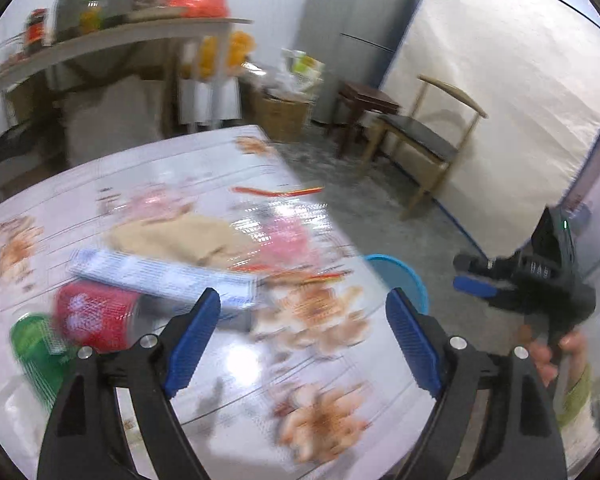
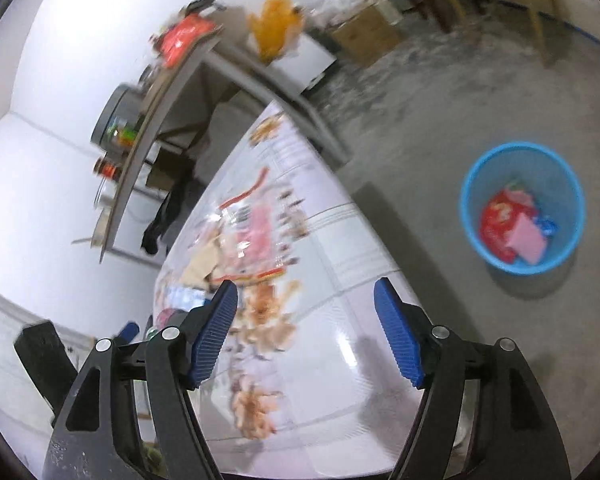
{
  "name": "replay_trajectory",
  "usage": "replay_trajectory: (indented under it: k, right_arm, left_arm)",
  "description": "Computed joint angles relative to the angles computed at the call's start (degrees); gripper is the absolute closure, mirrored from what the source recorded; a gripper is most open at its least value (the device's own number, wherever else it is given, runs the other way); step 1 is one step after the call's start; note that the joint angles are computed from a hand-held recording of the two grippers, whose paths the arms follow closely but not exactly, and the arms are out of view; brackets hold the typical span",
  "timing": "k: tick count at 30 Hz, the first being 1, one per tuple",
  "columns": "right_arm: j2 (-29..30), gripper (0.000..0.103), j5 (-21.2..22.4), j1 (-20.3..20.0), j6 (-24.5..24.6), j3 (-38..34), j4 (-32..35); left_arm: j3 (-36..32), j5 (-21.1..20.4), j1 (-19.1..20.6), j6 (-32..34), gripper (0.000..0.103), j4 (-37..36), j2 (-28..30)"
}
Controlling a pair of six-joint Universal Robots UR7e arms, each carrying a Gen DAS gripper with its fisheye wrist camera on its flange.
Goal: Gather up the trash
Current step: 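Move both tools back over the table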
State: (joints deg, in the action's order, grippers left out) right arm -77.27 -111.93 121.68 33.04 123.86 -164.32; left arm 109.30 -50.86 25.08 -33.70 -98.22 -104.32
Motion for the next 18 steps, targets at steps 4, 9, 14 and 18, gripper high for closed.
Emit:
replay_trajectory:
  k: [4, 9, 14, 18]
  right_arm:
    - [6.6, 0.035, 2.1, -0.5, -1.3, -5.4, 1.8]
    - [14.6, 0.037, -2.2, 0.2, -3.9, -13.4, 6.7]
    - [21.7, 0.061, -10.0, 0.5, -7.5, -21.3, 14.1]
    - [25.4, 0.086, -16.9, 2.0, -10.3, -24.6, 18.8]
  left_arm:
    - [1.5, 3.2, -2.4, -1.8, 0.020, 6.0, -5.1]
    - [3.5, 4.3, -4.7, -1.9, 0.020, 7.0, -8.3]
    - [4.8, 5.0, -5.5, -1.5, 0.020, 7.4, -10.0]
    - [4.8, 4.8, -5.9, -2.0, 0.025, 7.5, -11.0]
